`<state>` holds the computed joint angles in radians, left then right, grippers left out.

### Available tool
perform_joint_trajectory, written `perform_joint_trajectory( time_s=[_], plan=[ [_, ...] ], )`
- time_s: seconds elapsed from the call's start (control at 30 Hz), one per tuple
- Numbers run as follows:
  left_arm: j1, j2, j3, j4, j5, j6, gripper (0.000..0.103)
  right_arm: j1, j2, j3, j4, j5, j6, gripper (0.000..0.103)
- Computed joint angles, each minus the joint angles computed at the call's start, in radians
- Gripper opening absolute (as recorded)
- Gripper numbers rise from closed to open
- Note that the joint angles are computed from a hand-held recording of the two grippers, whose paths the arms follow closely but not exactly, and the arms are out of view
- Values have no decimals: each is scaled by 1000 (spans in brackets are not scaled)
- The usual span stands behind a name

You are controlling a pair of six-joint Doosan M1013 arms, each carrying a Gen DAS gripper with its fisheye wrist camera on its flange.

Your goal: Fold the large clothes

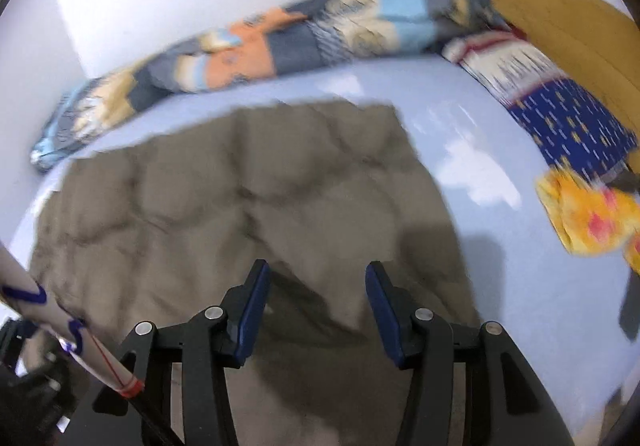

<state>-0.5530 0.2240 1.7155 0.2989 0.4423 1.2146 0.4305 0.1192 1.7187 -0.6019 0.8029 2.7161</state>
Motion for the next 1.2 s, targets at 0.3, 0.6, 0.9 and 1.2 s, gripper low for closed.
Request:
perform_joint_trajectory(
  time_s=[0.3,0.6,0.9,1.2],
  plan=[
    [23,16,-11,-11,32,3,69,45,131,-123,-18,113,-124,59],
    [13,32,-17,37,49,-39,71,47,163,-141,-27,152,-186,60],
    [13,32,-14,39,40,-47,72,59,152,-126,-67,146,-153,60],
    [28,18,-14,-41,33,-16,72,88,83,-80,-106,135,-121,60]
  ],
)
